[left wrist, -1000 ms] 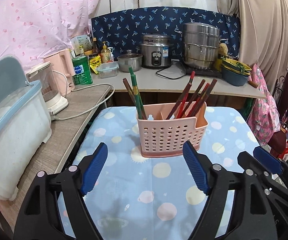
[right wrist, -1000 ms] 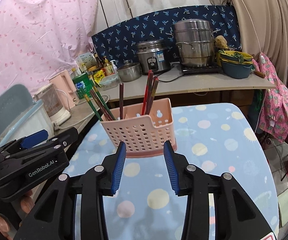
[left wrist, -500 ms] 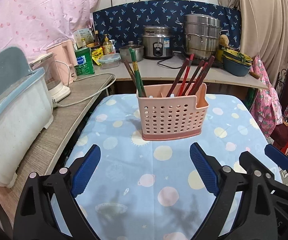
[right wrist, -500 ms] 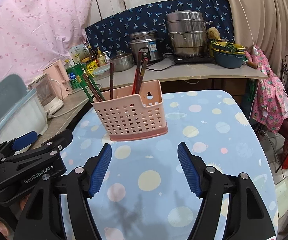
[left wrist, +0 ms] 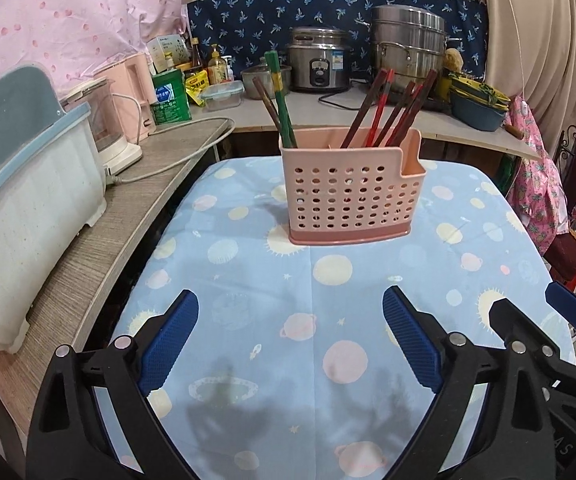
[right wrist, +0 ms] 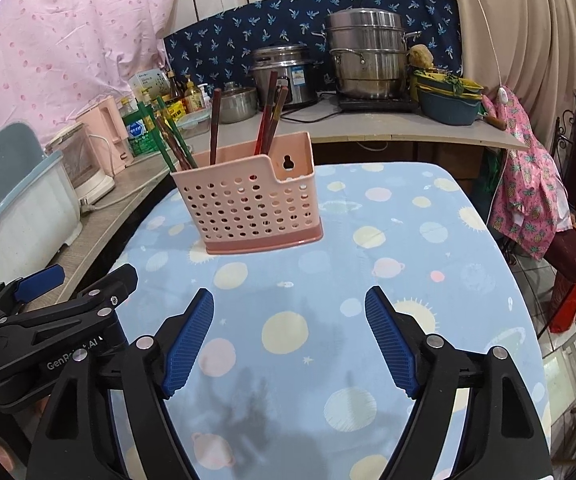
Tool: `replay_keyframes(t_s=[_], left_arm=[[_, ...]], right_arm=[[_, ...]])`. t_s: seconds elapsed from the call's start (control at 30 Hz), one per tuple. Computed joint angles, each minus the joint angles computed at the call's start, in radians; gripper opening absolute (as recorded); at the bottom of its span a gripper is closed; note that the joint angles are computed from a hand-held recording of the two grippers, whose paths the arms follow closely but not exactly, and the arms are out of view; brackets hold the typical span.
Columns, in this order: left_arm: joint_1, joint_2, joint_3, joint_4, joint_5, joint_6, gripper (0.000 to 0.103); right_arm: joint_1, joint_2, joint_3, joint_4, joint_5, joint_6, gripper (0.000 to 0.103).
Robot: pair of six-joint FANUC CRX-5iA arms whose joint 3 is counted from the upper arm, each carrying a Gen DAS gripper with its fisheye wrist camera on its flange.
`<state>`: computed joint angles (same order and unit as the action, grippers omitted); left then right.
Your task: Organize utensils
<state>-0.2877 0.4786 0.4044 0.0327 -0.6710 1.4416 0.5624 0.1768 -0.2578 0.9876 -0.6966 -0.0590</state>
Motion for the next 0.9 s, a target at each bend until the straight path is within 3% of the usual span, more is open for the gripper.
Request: replay_keyframes(t_s=[0.2, 0.47, 0.57, 0.9], left_arm=[[0.000, 0.003, -0.006, -0.012, -0.022, 0.000, 0.090], [-0.003, 0.005, -0.013, -0.040, -0.041, 0.015, 0.092], [-0.004, 0.008, -0.007, -0.057, -0.053, 0.032, 0.094], [-0.012, 0.002, -0.016, -0.112, -0.059, 0.058, 0.095]], right_arm=[[0.013, 0.005, -0.007, -0.012, -0.022, 0.000, 0.084], [0.023, 0.012, -0.001, -0.071, -0.036, 0.042, 0.085], [0.025, 0.012, -0.002, -0.092, -0.034, 0.048, 0.097], [0.038, 0.018, -0.001, -0.111, -0.048, 0.061, 0.097]])
